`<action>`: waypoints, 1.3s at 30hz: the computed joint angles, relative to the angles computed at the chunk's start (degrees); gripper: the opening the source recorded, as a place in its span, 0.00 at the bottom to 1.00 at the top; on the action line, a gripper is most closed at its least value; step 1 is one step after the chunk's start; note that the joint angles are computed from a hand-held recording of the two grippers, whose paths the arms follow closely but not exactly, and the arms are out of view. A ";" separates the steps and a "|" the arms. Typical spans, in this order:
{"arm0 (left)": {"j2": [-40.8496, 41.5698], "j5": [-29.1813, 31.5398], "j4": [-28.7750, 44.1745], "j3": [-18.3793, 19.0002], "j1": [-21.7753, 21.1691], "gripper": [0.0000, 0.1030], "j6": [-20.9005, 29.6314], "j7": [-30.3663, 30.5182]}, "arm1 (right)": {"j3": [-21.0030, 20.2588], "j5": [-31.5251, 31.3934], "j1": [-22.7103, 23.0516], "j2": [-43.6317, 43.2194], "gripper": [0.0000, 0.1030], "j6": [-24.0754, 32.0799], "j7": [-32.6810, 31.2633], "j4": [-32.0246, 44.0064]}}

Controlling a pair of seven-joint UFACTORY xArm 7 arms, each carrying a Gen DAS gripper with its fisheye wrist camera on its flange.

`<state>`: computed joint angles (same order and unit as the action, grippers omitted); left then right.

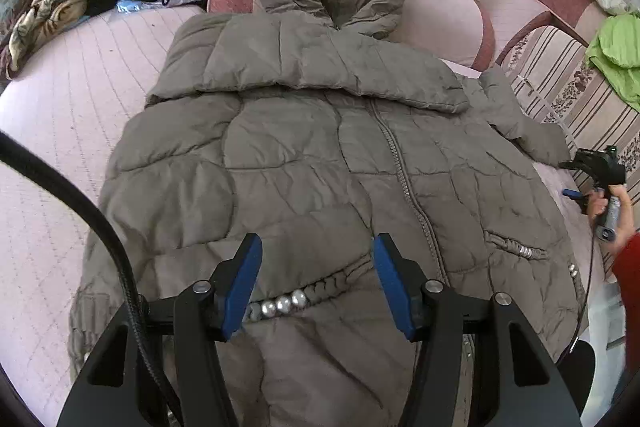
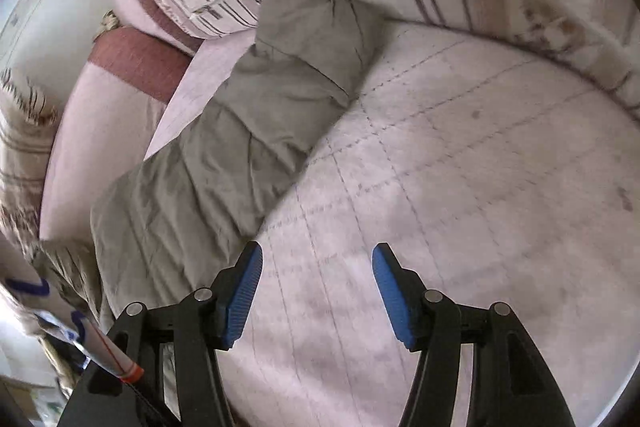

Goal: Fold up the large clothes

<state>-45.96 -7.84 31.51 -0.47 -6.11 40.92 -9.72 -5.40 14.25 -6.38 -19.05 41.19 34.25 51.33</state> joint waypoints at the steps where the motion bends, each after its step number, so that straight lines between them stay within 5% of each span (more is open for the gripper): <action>1: 0.83 -0.24 0.11 0.25 -0.26 0.55 -0.53 0.23 | -0.02 0.61 0.35 1.69 0.61 -0.86 -0.12 1.05; 9: 5.05 -1.37 0.64 0.41 -1.51 0.55 -2.16 1.93 | 1.57 -3.42 -0.05 16.89 0.66 -4.45 2.70 13.89; 11: 5.78 -0.41 0.81 -0.59 -1.12 0.56 -2.72 1.77 | 1.75 -8.05 -0.36 19.16 0.43 -0.79 5.65 17.70; 12: 5.91 -0.11 0.79 -0.91 -1.04 0.56 -2.97 1.61 | 1.76 -8.72 -0.49 19.34 0.21 0.04 6.12 18.29; 22: 3.76 -5.76 0.78 3.91 -3.00 0.56 -0.45 2.76 | 4.99 -20.74 2.90 17.15 0.08 7.49 6.73 33.02; 28: 0.13 -6.01 0.99 3.87 0.38 0.56 -0.16 2.18 | 9.36 -20.55 9.86 19.00 0.07 9.91 2.58 45.68; 39: -2.50 7.12 2.86 1.97 13.68 0.56 0.15 -3.42 | 15.73 -21.86 30.03 34.88 0.07 14.86 -2.73 63.16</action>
<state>-48.46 -0.72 34.37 1.50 7.57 41.07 -13.14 10.32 -7.61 23.65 15.83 56.05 31.52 114.48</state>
